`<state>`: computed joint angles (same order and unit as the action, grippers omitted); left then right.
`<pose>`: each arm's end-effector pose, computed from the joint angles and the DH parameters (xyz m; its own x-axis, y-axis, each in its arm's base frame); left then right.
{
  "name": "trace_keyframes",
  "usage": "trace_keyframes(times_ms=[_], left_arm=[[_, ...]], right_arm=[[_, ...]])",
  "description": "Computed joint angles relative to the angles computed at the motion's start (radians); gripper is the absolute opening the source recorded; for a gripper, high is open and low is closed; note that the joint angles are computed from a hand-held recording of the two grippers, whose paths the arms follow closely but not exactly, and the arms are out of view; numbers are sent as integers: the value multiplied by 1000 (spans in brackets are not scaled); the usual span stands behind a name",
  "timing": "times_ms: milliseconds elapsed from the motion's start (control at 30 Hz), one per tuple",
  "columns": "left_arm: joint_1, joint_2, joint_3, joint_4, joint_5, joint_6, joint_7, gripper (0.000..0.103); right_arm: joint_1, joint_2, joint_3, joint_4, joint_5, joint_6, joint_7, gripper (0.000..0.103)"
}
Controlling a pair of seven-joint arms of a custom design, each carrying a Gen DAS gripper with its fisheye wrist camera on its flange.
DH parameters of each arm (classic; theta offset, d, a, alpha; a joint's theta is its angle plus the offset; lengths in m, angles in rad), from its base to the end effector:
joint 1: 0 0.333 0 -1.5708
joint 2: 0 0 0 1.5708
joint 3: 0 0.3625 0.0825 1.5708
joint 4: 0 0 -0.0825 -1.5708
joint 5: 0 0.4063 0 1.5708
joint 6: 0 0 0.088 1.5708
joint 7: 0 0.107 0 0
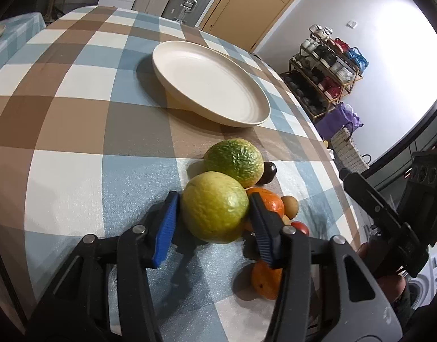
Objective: Organize fruits
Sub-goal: 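Lower the left tool onto the yellow citrus and close its fingers, then grasp the green bumpy citrus with the right tool while the left lifts the yellow citrus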
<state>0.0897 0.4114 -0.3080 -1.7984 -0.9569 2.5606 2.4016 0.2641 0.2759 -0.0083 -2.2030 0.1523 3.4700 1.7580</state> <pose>0.7010 -0.1180 0.3913 -0.3732 -0.7812 0.5004 -0.8450 0.0637 -0.5309 0.6137 0.1424 0.4040 0.0286 -0.9693 -0.2440 -0.5728 0.1842 -0.7988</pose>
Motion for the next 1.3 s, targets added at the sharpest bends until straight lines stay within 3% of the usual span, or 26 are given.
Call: trace_keyframes(times_ms=[400, 533, 633, 733, 833, 867, 933, 1000, 1033, 1200, 1300], left_arm=[[20, 7, -1, 8, -59, -39, 29, 46], [26, 0, 2, -3, -86, -29, 52, 46], [37, -6, 3, -11, -116, -30, 74, 46], [46, -13, 5, -15, -154, -33, 107, 46], [43, -23, 16, -20, -170, -16, 122, 46], [39, -26, 22, -22, -167, -3, 121, 46], [48, -30, 22, -25, -190, 1, 144, 46], [51, -36, 27, -28, -203, 12, 163, 46], [50, -37, 30, -27, -205, 18, 167, 46], [60, -23, 43, -16, -210, 15, 150, 46], [65, -17, 42, -11, -212, 19, 148, 46]], right_arm=[[47, -3, -35, 6, 55, -12, -44, 103], [104, -8, -79, 8, 114, -13, -94, 103], [98, -12, -66, 13, 117, -30, -106, 103], [-40, -16, 63, 15, -14, -37, -31, 103], [-12, -11, 40, 37, -32, -61, -35, 103], [-35, -6, 62, 50, -59, -74, -26, 103], [-127, 7, 152, 71, -134, -93, 7, 103], [-256, 34, 283, 110, -223, -139, 34, 103], [-279, 50, 309, 133, -241, -167, 30, 103], [-349, 121, 410, 236, -222, -289, -61, 103], [-301, 141, 370, 279, -202, -332, -93, 103]])
